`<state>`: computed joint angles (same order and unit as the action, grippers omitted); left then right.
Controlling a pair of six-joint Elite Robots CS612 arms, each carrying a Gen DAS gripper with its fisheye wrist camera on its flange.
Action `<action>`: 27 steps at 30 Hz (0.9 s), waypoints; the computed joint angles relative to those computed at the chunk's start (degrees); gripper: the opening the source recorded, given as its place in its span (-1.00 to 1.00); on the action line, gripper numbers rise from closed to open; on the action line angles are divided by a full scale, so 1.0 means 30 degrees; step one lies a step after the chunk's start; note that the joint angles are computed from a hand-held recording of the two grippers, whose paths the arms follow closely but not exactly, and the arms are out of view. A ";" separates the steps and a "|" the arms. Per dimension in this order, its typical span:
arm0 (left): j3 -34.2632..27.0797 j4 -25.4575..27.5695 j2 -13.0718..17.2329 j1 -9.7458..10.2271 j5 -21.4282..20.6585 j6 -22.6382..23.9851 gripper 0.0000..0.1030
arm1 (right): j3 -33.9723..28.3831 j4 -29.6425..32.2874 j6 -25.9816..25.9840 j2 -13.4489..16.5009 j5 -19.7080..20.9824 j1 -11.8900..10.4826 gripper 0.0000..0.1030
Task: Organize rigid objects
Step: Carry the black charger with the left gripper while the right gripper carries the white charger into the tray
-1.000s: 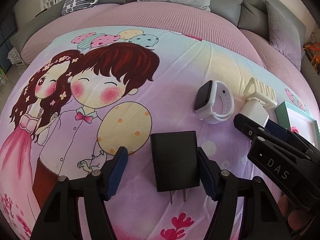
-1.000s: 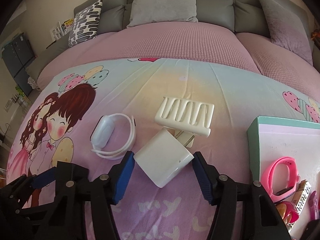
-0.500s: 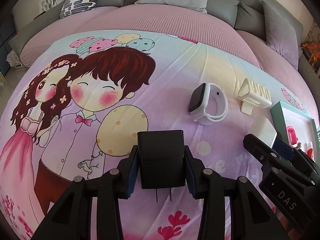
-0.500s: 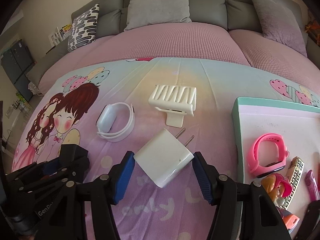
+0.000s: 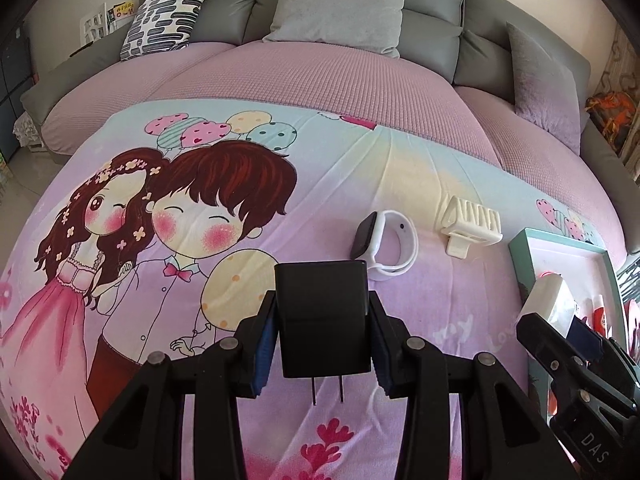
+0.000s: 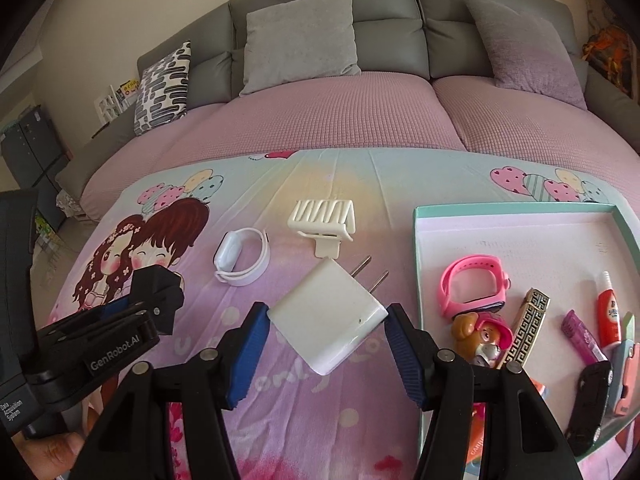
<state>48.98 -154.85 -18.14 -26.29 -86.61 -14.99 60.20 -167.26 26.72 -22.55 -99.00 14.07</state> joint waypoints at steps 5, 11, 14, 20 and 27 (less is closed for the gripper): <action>0.0426 -0.0809 -0.0301 -0.0132 0.0053 0.0248 -0.17 | 0.1328 -0.0523 0.0747 -0.0709 -0.0584 0.0019 0.22; 0.0497 -0.1109 -0.0383 -0.0396 -0.0344 0.0963 -0.17 | 0.2653 -0.0904 0.1762 -0.1339 -0.1222 -0.0147 0.22; 0.0580 -0.1391 -0.0461 -0.0558 -0.0390 0.1295 -0.17 | 0.3202 -0.1436 0.2210 -0.1544 -0.1250 -0.0305 0.22; 0.0662 -0.1598 -0.0561 -0.0907 -0.1114 0.2215 -0.17 | 0.4076 -0.2506 0.3018 -0.1871 -0.1473 -0.0584 0.22; 0.0745 -0.1560 -0.0675 -0.1483 -0.0946 0.3523 -0.16 | 0.5192 -0.2552 0.4785 -0.2426 -0.2663 -0.0942 0.22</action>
